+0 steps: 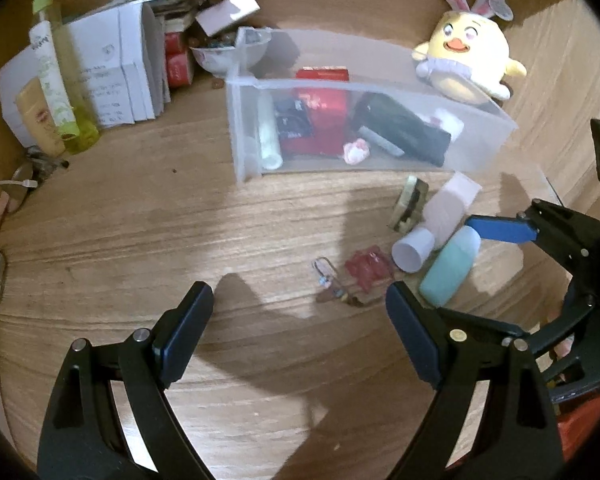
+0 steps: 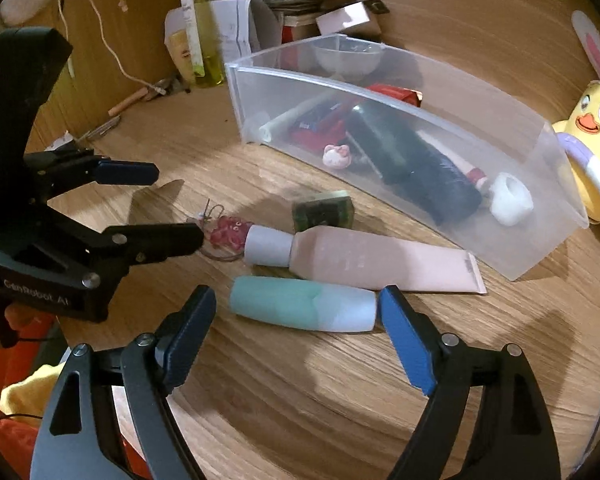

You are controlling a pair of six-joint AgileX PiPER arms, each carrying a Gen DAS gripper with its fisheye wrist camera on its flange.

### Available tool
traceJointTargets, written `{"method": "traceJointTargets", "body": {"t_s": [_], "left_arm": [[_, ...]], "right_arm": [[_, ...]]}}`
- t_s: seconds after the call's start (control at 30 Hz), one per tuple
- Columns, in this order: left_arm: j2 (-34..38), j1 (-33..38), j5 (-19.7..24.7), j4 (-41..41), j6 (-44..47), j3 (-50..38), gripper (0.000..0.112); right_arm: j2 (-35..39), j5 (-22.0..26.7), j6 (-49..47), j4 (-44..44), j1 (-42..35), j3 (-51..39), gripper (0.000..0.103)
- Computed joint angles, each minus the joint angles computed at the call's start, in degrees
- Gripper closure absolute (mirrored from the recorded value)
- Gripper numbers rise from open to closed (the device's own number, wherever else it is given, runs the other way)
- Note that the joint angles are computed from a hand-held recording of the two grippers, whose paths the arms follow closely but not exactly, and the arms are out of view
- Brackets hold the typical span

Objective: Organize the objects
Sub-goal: 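Grasp the mint green bottle with the right tool while the left tool grasps the red charm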

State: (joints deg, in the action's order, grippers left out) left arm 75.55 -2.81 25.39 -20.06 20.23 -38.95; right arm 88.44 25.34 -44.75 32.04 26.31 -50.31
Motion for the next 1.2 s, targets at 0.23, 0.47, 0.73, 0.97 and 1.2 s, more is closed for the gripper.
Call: {"method": "traceJointTargets", "body": {"t_s": [0.23,0.47,0.73,0.97,1.2], "left_arm": [[1.2,-3.1,-0.5,0.4,-0.2,-0.6,0.023],[3.0,-7.8,-3.0,9.3,-9.4,-1.9,0.037],[3.8,-8.2,-3.5,10.5,-12.1,-3.0,0.076],[3.7,-7.7,-3.7,9.5,-12.2,-3.1,0.085],[-0.7,-6.7,-5.1,10.6,-14.5,-1.8,0.085]], "right_arm": [[-0.3,2.0,-5.9,5.3,-3.1,0.7,0.032],[-1.9,3.8,-13.1,12.8,-10.3,2.0,0.032],[-3.0,8.2,-20.6,20.9,-17.4,1.6,0.032],[-2.8,8.2,-21.5,22.7,-17.7,1.1,0.032],[-2.8,8.6,-21.7,23.6,-18.2,0.4,0.032]]}}
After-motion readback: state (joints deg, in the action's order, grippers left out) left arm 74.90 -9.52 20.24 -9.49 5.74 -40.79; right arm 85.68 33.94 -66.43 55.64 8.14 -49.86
